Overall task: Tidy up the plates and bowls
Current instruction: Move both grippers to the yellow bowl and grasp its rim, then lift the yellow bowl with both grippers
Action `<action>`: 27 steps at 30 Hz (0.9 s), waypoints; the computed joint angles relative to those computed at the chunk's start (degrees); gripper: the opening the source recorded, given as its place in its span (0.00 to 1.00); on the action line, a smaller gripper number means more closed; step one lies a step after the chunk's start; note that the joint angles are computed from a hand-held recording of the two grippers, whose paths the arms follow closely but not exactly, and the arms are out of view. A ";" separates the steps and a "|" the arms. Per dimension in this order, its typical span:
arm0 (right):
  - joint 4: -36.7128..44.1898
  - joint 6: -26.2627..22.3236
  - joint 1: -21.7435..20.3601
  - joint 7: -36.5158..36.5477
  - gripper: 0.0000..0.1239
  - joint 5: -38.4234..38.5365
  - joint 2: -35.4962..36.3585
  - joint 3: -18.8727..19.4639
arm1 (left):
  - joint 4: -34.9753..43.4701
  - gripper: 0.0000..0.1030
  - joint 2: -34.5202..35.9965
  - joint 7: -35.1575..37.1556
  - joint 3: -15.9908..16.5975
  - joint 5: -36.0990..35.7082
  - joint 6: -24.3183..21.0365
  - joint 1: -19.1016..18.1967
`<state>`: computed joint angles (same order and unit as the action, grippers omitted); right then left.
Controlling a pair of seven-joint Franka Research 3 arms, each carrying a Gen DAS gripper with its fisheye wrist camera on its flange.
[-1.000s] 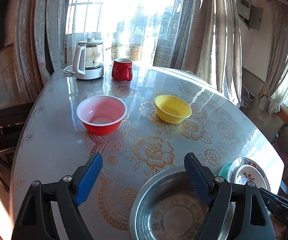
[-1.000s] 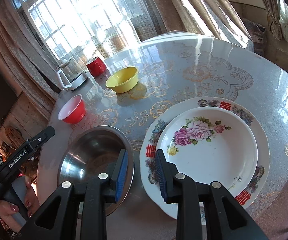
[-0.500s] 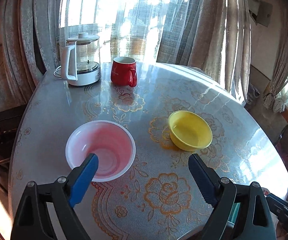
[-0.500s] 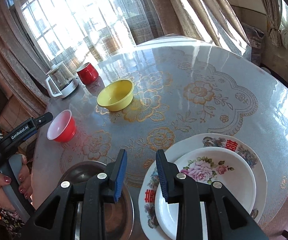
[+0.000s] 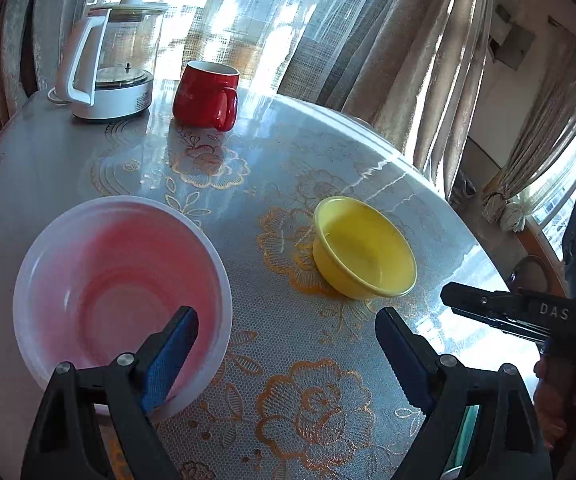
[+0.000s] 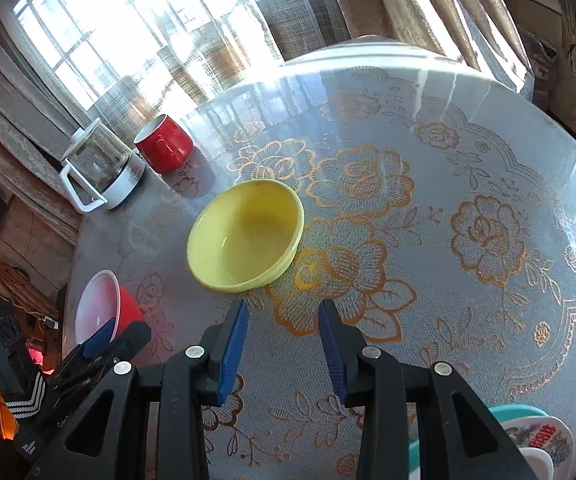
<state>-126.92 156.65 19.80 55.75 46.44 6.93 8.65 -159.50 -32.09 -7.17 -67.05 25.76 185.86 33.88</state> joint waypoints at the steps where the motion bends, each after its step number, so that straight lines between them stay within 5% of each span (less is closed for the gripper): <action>1: 1.76 -0.71 0.20 1.97 0.30 -1.31 1.86 -0.25 | 0.47 0.88 0.20 -0.05 -0.23 -0.06 -1.54 0.05; 3: 4.36 -1.67 0.65 6.87 0.30 -4.60 4.70 -0.69 | 1.13 0.88 -0.58 -1.03 -0.89 0.75 -4.70 -0.03; 9: 8.53 -2.06 -0.37 9.14 0.30 -4.07 9.38 1.12 | 1.05 0.90 -7.30 -5.53 -2.98 3.74 -3.46 0.68; 14: 10.40 -2.58 -0.48 12.13 0.15 -6.51 11.39 1.43 | 1.06 0.94 -14.04 -5.52 -3.07 5.03 -2.89 -0.98; 18: 8.02 -3.85 -1.21 11.19 0.15 -7.02 9.32 1.58 | 2.44 0.93 -10.75 -2.60 -3.07 7.00 -2.65 0.30; 20: 6.72 -4.80 -1.57 9.60 0.15 -6.66 8.15 1.68 | 3.24 0.80 -7.17 -0.76 -3.51 7.60 -1.77 1.89; 23: 4.36 -5.48 -1.72 7.12 0.15 -6.01 6.16 1.48 | 3.40 0.65 -2.14 2.03 -3.92 7.05 2.13 4.36; 27: 1.87 -5.92 -1.93 4.18 0.15 -4.01 4.16 1.02 | 2.48 0.64 2.66 4.86 -5.25 4.73 9.11 7.61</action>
